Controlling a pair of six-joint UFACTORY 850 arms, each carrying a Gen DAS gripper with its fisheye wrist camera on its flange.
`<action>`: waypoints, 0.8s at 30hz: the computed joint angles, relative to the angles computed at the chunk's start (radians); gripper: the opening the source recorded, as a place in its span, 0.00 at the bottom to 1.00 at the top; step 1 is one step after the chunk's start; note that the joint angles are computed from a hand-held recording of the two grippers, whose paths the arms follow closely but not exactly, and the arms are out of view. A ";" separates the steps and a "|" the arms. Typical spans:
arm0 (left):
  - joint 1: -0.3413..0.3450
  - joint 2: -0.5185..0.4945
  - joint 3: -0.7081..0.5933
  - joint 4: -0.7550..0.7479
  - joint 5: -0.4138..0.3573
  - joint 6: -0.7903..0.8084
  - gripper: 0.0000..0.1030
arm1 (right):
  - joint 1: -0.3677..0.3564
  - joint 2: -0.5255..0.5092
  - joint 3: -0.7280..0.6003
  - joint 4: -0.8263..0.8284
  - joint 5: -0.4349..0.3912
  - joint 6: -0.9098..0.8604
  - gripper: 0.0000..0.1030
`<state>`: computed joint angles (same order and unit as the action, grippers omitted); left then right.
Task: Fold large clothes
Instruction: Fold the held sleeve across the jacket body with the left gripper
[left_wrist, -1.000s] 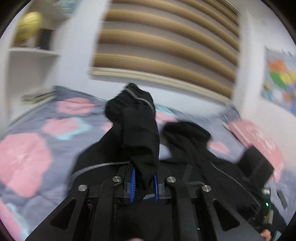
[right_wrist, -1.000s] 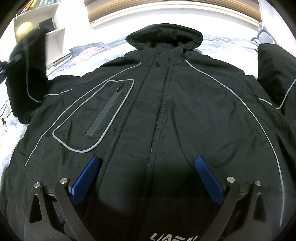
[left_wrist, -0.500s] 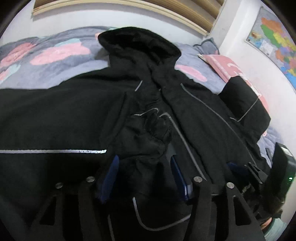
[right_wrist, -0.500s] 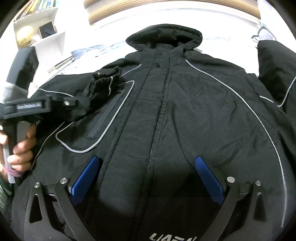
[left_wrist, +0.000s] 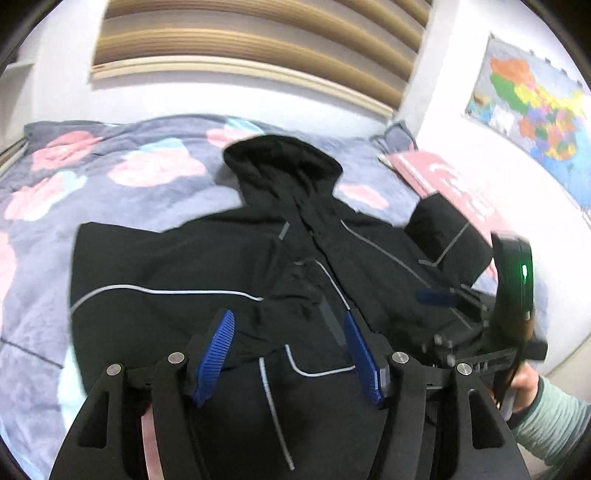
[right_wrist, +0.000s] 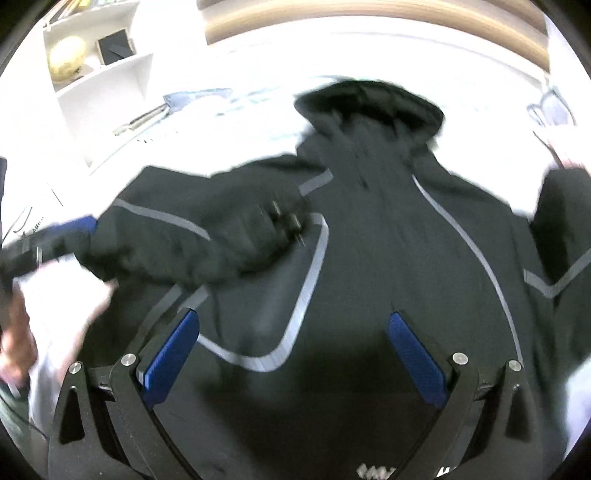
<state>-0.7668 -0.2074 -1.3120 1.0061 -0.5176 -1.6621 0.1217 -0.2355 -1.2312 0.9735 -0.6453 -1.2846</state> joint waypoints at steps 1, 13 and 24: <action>0.000 0.011 0.011 0.012 -0.011 -0.022 0.62 | 0.017 -0.012 -0.028 -0.010 0.006 0.012 0.97; 0.020 0.106 0.154 0.087 -0.125 -0.270 0.62 | 0.111 -0.317 -0.341 -0.147 -0.140 0.376 0.56; 0.038 0.081 0.117 0.120 -0.175 -0.329 0.61 | 0.072 -0.142 -0.220 -0.021 0.026 0.117 0.25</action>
